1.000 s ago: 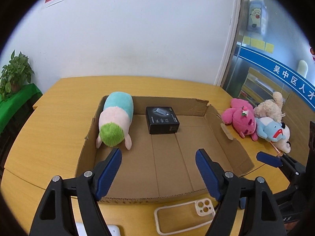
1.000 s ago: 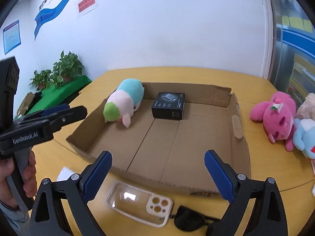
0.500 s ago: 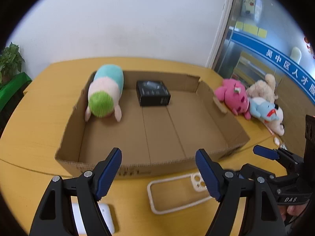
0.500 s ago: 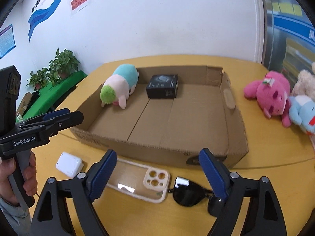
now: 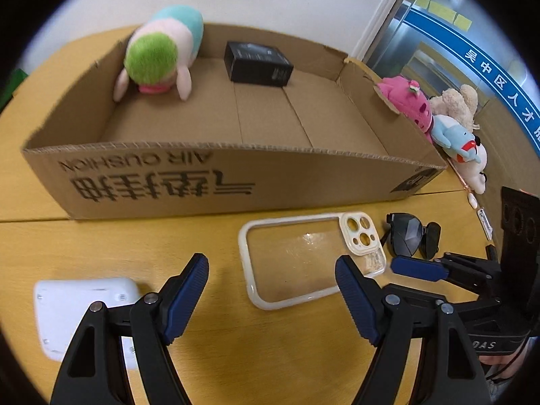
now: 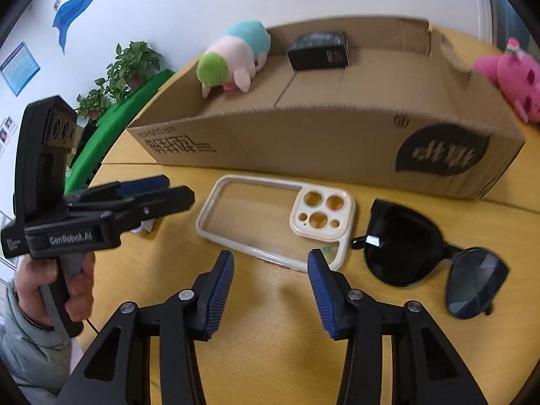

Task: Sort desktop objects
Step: 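Withdraw both grippers and move them toward the clear phone case, then lower both grippers around the clear phone case with cream lens cutout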

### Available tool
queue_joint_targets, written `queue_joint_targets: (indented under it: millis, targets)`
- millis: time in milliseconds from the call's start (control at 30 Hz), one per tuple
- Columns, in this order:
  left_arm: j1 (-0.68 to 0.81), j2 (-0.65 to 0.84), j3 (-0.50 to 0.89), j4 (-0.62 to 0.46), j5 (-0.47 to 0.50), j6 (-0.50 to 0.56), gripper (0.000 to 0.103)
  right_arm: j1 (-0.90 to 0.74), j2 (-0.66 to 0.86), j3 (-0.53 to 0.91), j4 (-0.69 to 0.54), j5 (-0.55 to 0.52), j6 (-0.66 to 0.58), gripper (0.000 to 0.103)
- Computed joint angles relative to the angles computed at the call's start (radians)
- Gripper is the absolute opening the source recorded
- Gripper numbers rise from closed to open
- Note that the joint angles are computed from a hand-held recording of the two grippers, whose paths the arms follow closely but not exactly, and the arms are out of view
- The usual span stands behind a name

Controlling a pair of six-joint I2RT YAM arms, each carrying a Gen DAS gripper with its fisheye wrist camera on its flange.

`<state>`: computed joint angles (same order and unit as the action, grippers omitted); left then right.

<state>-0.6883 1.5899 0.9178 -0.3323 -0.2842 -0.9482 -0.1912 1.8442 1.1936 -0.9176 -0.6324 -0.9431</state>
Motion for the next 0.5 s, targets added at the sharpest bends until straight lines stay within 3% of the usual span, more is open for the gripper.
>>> queue_joint_targets:
  millis: [233,500]
  targets:
    - [0.061,0.064,-0.023,0.111,0.116,0.014,0.078,0.054,-0.006,-0.050,0.188,0.103,0.136,0.047]
    - [0.093,0.088,-0.032,0.190,0.176,0.036,0.076,0.102,0.071,0.037,0.192,0.101,0.188,0.062]
